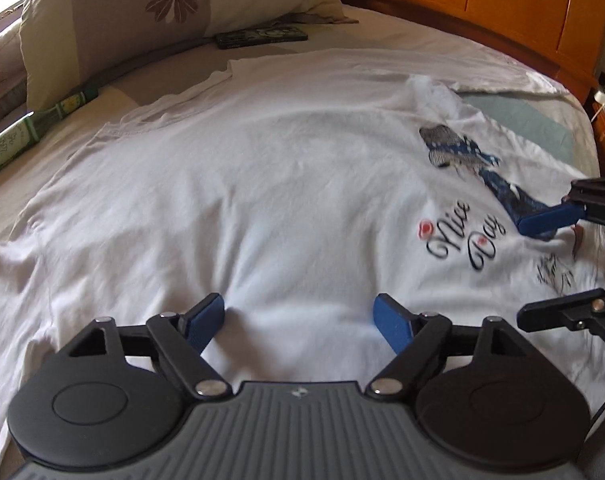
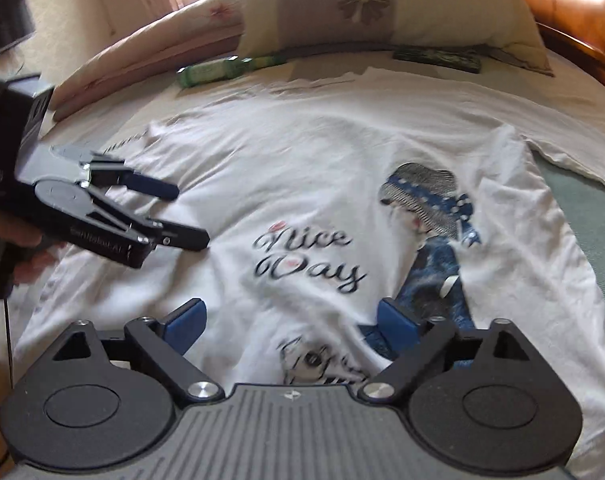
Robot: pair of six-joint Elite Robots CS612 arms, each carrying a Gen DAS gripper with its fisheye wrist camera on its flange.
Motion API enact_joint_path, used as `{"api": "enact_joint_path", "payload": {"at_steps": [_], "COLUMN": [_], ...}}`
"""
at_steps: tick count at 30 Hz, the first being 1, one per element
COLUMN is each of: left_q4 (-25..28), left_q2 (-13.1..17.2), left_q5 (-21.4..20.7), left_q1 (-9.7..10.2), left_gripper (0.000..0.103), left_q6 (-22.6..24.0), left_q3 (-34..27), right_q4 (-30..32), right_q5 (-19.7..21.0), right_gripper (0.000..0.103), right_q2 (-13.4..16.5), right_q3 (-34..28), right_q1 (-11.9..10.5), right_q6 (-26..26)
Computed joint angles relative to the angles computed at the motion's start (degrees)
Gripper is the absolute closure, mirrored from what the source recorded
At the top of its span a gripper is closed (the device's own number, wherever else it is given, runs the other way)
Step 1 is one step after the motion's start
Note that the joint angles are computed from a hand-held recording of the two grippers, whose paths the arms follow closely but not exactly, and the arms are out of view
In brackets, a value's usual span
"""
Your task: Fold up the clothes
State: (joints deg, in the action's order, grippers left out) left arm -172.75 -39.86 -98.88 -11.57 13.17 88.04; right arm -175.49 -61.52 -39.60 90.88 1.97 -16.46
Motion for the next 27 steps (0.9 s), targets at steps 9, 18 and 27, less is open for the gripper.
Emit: {"api": "enact_joint_path", "payload": {"at_steps": [9, 18, 27], "left_q4": [0.5, 8.9, 13.6], "left_q2": [2.5, 9.9, 5.6], "left_q5": [-9.0, -17.1, -14.1], "left_q1": [-1.0, -3.33, -3.1], "left_gripper": [0.021, 0.021, 0.02], "left_q6": [3.3, 3.7, 11.0], "left_q3": [-7.7, -20.2, -14.9], "right_q4": [-2.4, -3.5, -7.3], "right_q5": [-4.5, -6.4, -2.3], "right_gripper": [0.001, 0.0, 0.0], "right_q2": [1.7, 1.0, 1.1], "right_q3": [-4.2, -1.2, -0.8], "right_q1": [-0.8, -1.6, -3.1], "right_q6": [5.6, 7.1, 8.5]}}
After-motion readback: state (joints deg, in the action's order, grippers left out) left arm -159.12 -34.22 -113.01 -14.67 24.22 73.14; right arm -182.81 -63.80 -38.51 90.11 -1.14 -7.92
